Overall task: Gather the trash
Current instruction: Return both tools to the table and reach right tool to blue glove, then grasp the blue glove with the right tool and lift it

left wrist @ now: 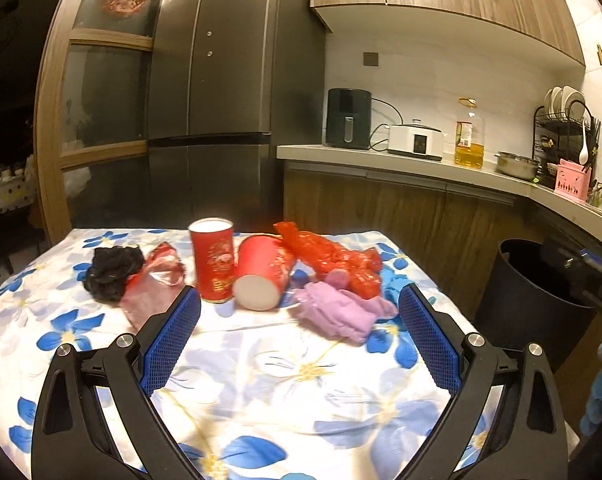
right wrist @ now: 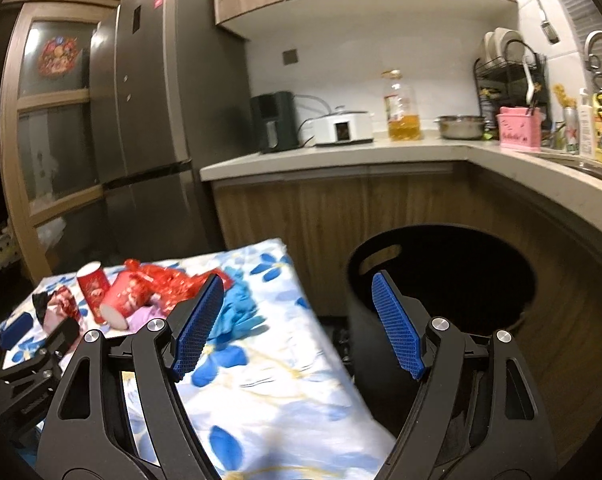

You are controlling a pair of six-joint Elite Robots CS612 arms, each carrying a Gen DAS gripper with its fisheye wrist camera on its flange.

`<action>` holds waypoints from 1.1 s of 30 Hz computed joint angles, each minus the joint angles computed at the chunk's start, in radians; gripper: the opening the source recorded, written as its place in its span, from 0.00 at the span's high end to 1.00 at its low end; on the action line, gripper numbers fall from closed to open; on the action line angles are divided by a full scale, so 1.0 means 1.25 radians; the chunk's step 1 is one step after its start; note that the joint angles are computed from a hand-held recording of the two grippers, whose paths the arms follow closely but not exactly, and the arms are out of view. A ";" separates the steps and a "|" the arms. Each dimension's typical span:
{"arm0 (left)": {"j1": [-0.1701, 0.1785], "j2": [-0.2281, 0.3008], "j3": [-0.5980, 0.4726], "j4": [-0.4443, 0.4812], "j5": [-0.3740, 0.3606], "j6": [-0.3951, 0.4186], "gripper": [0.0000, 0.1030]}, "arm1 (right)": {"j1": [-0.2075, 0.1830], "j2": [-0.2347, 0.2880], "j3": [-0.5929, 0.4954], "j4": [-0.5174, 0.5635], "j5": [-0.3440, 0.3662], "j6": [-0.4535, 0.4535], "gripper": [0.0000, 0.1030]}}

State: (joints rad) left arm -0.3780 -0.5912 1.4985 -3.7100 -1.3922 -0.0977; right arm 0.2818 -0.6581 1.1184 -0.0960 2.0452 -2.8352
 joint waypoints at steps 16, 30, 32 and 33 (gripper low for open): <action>0.035 0.016 -0.027 0.008 0.012 -0.055 0.08 | -0.004 0.205 -0.366 0.311 -0.119 -0.024 0.60; 0.042 0.027 -0.046 0.025 0.010 -0.067 0.08 | -0.015 0.358 -0.652 0.563 -0.191 -0.027 0.94; 0.042 0.027 -0.047 0.028 0.010 -0.072 0.08 | -0.015 0.346 -0.629 0.543 -0.192 -0.031 0.98; 0.041 0.027 -0.046 0.027 0.012 -0.073 0.08 | -0.014 0.331 -0.600 0.519 -0.190 -0.033 0.98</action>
State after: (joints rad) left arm -0.3270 -0.5574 1.4406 -3.6765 -1.3778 -0.1893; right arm 0.2642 -0.2441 0.3684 0.5533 1.8076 -2.8766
